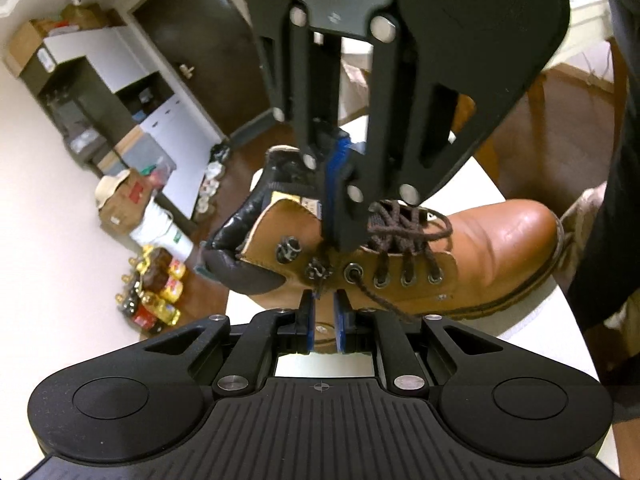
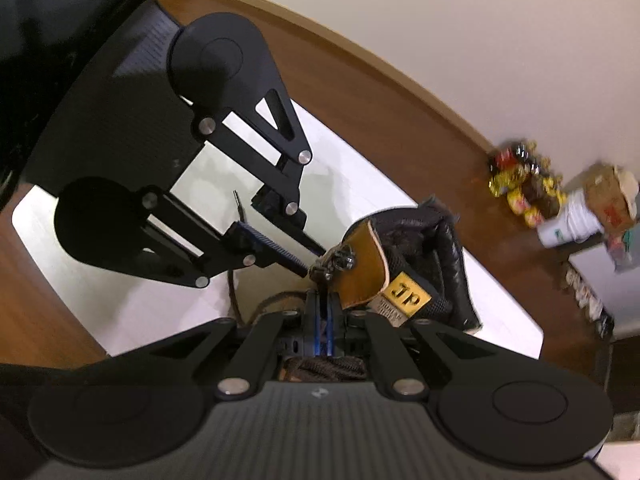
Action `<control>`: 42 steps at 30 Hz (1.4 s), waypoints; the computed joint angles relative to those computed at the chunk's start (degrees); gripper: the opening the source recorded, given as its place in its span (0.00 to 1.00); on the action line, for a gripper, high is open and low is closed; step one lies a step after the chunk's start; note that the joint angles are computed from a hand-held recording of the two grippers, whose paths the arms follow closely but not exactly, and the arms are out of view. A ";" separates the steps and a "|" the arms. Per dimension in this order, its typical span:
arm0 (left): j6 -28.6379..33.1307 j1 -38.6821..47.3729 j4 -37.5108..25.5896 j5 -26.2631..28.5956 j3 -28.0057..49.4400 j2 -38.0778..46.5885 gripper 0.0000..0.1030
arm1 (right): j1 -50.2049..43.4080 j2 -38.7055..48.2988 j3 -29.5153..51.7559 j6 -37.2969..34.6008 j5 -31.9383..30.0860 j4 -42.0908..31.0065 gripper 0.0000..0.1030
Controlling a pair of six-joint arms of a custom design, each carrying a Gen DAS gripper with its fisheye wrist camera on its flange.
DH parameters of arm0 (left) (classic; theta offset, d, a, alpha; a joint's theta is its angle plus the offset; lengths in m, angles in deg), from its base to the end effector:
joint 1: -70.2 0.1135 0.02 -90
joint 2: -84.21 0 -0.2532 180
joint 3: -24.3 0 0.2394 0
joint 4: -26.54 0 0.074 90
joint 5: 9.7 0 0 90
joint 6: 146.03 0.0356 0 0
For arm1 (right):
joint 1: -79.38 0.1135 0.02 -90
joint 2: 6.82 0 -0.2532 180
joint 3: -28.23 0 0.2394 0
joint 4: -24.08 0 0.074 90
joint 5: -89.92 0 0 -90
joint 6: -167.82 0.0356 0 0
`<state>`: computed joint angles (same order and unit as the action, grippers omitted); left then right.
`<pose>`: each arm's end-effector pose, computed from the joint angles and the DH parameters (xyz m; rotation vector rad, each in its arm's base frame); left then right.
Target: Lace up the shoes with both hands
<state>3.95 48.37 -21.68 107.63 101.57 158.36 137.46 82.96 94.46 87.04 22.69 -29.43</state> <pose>0.2394 -0.1135 0.2953 1.6433 1.5517 -0.2131 0.1504 0.2154 0.1669 -1.0692 2.5040 -0.2852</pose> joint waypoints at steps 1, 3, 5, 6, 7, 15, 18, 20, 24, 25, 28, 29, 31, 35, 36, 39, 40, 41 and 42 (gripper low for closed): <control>-0.34 0.05 0.27 0.22 -0.13 0.00 0.12 | 0.19 0.51 0.23 0.16 0.44 -0.27 0.04; -1.43 0.10 1.15 0.65 -0.52 -0.05 0.12 | 0.43 0.93 0.34 0.21 0.39 -0.56 0.04; -1.83 0.33 1.67 1.18 -0.76 -0.04 0.12 | 0.30 1.25 0.43 0.10 -0.02 -0.76 0.04; -1.78 0.27 2.08 0.98 -0.97 -0.16 0.12 | 0.16 1.28 0.34 0.07 -0.12 -0.69 0.04; -1.62 0.27 2.14 1.00 -0.98 -0.18 0.12 | 0.04 1.17 0.32 -0.02 -0.36 -0.72 0.04; -5.69 -0.90 2.67 1.08 -0.85 -0.46 0.02 | -0.72 -0.12 -0.80 1.35 -0.61 0.97 0.04; -8.83 0.32 -0.78 1.95 1.09 -0.08 0.02 | 0.06 -0.58 -0.42 1.94 -0.03 0.24 0.04; -9.88 1.77 -2.98 2.89 1.89 -0.16 0.01 | 0.52 -0.71 -0.19 2.00 0.00 -0.37 0.04; -10.37 3.33 -5.44 3.02 2.37 -1.11 0.00 | 1.03 -0.39 -0.15 2.87 -0.16 -1.62 0.04; -10.49 3.53 -5.90 2.83 2.51 -1.20 0.00 | 1.16 -0.23 -0.15 3.25 0.19 -1.91 0.04; -10.86 3.80 -6.90 1.44 2.37 -1.48 0.00 | 0.80 -0.16 -0.45 3.34 0.39 -1.95 0.05; -10.81 3.88 -6.83 1.21 2.16 -1.70 0.00 | 0.75 -0.16 -0.50 3.37 0.75 -2.01 0.06; -11.10 4.25 -5.17 1.34 1.20 -2.76 0.00 | 0.50 -0.67 -0.77 2.91 0.43 -1.68 0.07; -10.82 4.86 -1.25 2.19 -0.82 -4.91 0.10 | 0.65 -1.25 -1.29 2.17 -0.04 -0.94 0.06; -10.46 4.92 -1.42 2.42 -0.49 -4.65 0.12 | 0.67 -1.34 -1.54 2.08 0.07 -0.58 0.06; -9.09 4.99 -1.45 3.12 0.37 -4.01 0.15 | 0.53 -1.77 -1.92 2.12 -0.11 0.11 0.05; -8.73 4.86 -1.48 3.26 0.53 -3.83 0.15 | 0.49 -1.93 -2.00 2.15 -0.21 0.26 0.05; -7.94 4.66 -1.49 3.27 0.85 -3.52 0.15 | 0.44 -1.90 -1.89 1.87 -0.31 0.31 0.05; -7.30 4.39 -1.42 3.21 1.02 -3.30 0.15 | 0.41 -1.80 -1.73 1.66 -0.38 0.25 0.05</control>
